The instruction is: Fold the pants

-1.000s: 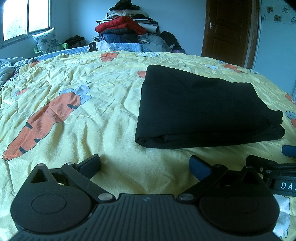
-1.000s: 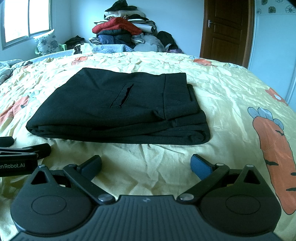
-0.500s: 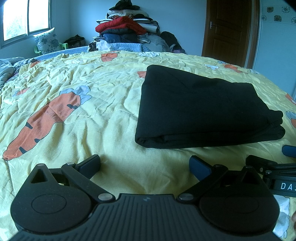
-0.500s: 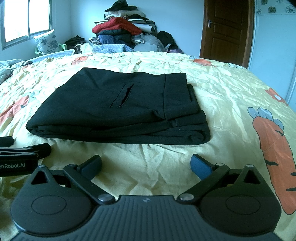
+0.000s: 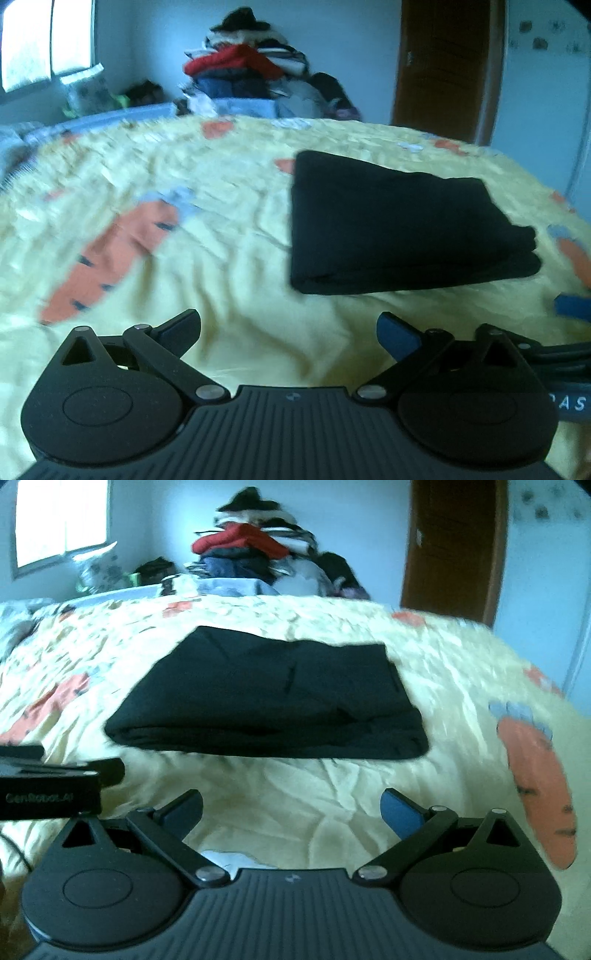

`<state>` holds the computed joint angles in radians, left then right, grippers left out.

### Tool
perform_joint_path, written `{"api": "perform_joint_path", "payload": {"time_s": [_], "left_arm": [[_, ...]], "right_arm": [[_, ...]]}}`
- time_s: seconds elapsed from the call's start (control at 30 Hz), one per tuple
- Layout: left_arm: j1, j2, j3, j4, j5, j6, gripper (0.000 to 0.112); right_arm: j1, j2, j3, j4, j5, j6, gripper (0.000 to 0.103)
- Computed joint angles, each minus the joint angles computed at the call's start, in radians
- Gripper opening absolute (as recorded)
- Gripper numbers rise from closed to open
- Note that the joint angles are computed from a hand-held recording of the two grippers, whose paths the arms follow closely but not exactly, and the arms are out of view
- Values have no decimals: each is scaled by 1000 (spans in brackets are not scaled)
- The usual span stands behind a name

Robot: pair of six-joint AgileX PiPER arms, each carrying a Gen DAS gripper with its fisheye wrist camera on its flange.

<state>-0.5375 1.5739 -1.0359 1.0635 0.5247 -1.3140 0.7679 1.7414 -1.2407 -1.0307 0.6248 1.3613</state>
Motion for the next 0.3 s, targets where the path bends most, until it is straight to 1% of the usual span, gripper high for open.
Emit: {"api": "perform_joint_path", "payload": {"time_s": [0.07,0.1,0.17,0.23,0.3], "left_arm": [[-26,-23,14,41,59,-24,103],[-29,-44,36,69,64,-60,103],[-10,-90,78,92,42,-98,103],[17,-126,108,118,40,-145,102],[51,-143,114,92,41,-116,103]], "right_arm": [[39,7,-20,-18,55,-23,103],[55,5,-19,-38,69,-18,103],[77,-6,-8,-64,72,-16,103],[86,-15,-1,-58,60,-45,103],[92,-19,10,-64,49,-56,103]]}}
